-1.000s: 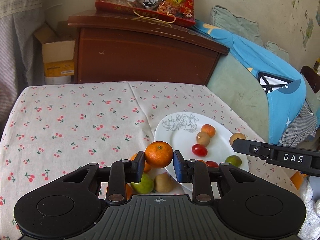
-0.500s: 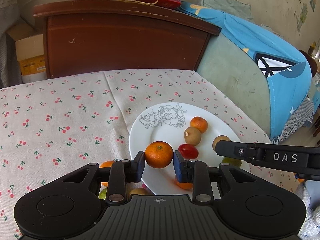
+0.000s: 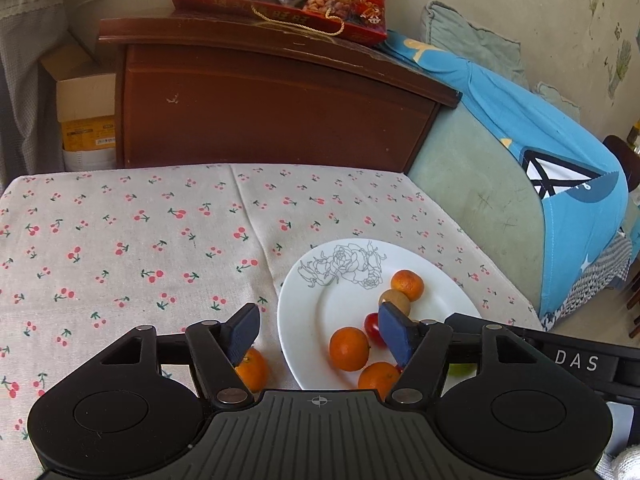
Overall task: Organize fruits
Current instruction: 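Carry the tangerine and kiwi onto the plate and open both tools, then withdraw both open tools from the plate back to the fruit cluster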
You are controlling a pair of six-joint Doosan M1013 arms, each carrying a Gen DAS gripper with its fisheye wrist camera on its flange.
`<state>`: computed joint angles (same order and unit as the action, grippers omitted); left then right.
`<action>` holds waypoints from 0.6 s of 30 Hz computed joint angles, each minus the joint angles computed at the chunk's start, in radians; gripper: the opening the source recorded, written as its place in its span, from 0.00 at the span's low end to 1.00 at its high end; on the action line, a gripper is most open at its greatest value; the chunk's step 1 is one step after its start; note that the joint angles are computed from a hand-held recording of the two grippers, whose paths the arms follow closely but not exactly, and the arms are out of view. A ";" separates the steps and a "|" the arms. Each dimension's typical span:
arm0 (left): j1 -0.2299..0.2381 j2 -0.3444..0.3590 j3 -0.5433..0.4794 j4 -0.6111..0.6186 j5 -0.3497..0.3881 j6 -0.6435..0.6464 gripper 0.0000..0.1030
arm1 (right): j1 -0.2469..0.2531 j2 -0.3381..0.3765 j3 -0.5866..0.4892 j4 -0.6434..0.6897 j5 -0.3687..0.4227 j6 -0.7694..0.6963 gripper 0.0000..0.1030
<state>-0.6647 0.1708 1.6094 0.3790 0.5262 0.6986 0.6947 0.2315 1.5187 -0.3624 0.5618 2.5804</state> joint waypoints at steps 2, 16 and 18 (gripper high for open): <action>0.004 -0.007 0.003 0.011 0.012 -0.024 0.66 | 0.003 -0.002 0.003 0.016 -0.006 -0.032 0.27; 0.005 -0.061 0.051 0.157 0.087 -0.185 0.67 | 0.033 -0.009 0.015 0.231 -0.038 -0.335 0.27; 0.005 -0.067 0.060 0.157 0.095 -0.192 0.67 | 0.035 -0.007 0.014 0.260 -0.030 -0.365 0.27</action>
<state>-0.6597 0.1037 1.6690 0.5359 0.6211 0.5071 0.7297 0.2241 1.5329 -0.1028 0.5314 2.2155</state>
